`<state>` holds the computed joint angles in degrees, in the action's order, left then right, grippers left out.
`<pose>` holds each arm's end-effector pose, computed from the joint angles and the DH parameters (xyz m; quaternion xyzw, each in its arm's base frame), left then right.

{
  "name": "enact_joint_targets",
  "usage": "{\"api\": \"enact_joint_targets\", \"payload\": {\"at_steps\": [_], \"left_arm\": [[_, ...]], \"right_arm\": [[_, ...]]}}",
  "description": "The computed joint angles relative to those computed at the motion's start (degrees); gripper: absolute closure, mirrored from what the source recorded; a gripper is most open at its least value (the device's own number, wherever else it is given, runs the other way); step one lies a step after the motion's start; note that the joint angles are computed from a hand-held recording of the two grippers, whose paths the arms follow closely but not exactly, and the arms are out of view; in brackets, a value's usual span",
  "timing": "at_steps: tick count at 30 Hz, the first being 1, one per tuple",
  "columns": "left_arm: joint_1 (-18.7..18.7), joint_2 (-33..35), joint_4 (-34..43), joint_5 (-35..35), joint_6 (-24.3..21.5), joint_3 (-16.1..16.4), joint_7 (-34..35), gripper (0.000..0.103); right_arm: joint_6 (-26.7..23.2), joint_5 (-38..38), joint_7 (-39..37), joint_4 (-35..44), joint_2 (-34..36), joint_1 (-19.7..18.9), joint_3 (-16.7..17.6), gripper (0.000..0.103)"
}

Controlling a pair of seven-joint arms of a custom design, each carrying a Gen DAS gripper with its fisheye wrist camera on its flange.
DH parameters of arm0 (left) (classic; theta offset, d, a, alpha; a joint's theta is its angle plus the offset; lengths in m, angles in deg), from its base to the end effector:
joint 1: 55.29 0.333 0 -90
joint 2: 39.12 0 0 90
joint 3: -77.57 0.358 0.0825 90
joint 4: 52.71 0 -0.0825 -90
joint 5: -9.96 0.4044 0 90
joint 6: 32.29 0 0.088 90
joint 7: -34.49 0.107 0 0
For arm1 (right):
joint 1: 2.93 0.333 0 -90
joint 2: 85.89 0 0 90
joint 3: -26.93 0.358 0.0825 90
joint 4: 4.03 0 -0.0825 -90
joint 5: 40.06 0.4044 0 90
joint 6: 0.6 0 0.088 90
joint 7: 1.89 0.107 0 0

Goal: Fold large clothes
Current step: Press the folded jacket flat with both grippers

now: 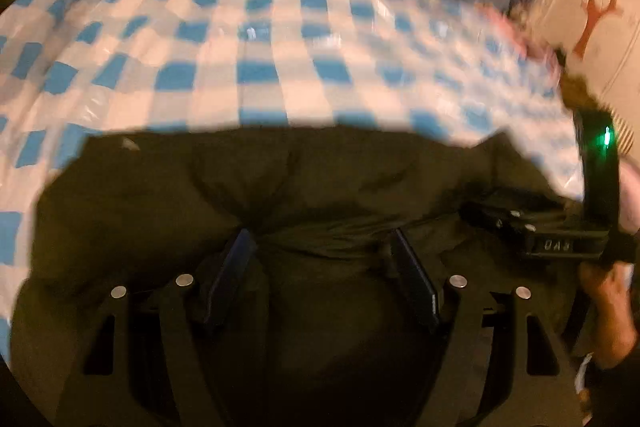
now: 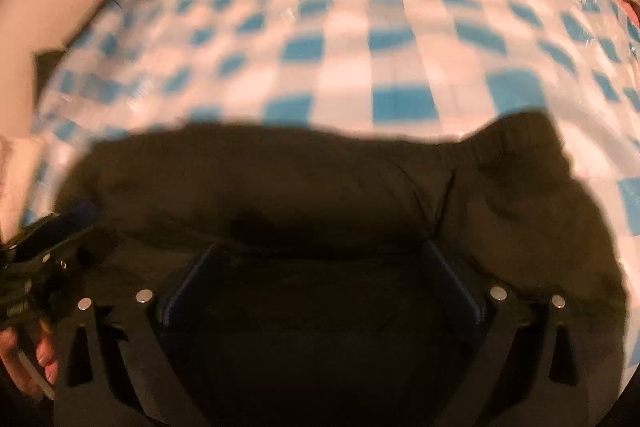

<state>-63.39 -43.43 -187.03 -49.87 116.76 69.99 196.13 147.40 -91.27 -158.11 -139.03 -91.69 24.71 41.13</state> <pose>0.5146 -0.1268 0.4190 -0.3989 0.8473 -0.3478 0.0452 0.3809 0.3620 0.4257 -0.4610 0.8244 -0.1723 0.2797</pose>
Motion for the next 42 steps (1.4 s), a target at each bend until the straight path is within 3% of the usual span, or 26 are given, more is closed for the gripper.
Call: {"api": "enact_joint_targets", "payload": {"at_steps": [3,7,9,11,15,18,20,23,27,30,33,37,42], "left_arm": [[0.43,-0.74,1.61,-4.10,2.25,0.82,2.19,0.033],[2.51,5.08,6.45,0.91,3.73,0.77,-7.31,0.033],[3.91,8.31,7.68,2.64,3.64,0.47,-9.94,0.033],[5.66,9.95,7.89,-0.06,1.99,-0.39,-7.91,0.032],[6.63,11.23,6.71,-5.43,5.04,-2.64,-1.56,0.032],[6.95,11.10,6.44,-3.47,4.84,-2.77,-2.96,0.032],[7.57,8.82,5.41,-2.15,3.46,-2.30,-5.13,0.032],[8.17,2.20,1.67,-7.73,0.74,-0.55,0.96,0.032],[6.45,-3.62,-3.64,-12.60,1.91,2.25,9.61,0.032],[5.96,-1.32,-3.83,-12.06,2.74,3.19,8.44,0.032],[6.39,0.70,-3.36,-16.72,1.49,3.65,11.64,0.032],[7.16,1.72,-3.83,-21.97,0.77,3.26,17.93,0.032],[7.97,2.40,-3.82,-23.19,0.07,2.64,19.13,0.032]], "right_arm": [[-4.27,-1.26,-1.20,1.22,-2.28,0.00,0.64,0.007],[-4.55,2.43,-6.55,2.77,-0.14,-1.11,-0.79,0.007],[-2.78,4.96,-8.20,2.47,2.46,-1.68,-2.00,0.007],[4.19,2.13,-3.19,0.18,3.81,-2.55,-3.31,0.007],[4.72,-1.18,0.35,0.61,5.50,-2.03,-3.79,0.007],[6.62,3.16,-3.41,-0.42,4.74,-1.76,-4.49,0.007],[5.15,4.11,-3.16,-1.54,1.84,-1.28,-3.74,0.007],[0.67,0.52,0.93,-3.77,-5.21,-0.91,0.12,0.007],[-8.50,2.89,0.83,-5.24,-9.62,0.48,5.33,0.007],[-5.95,3.91,3.88,-8.08,-8.80,0.08,5.21,0.007],[-3.45,-3.50,14.55,-10.54,-7.54,-1.84,6.71,0.007],[-8.07,-8.13,19.33,-9.07,-5.08,0.13,7.07,0.007],[-8.82,-10.63,21.95,-9.05,-4.27,2.53,5.28,0.007]]}}
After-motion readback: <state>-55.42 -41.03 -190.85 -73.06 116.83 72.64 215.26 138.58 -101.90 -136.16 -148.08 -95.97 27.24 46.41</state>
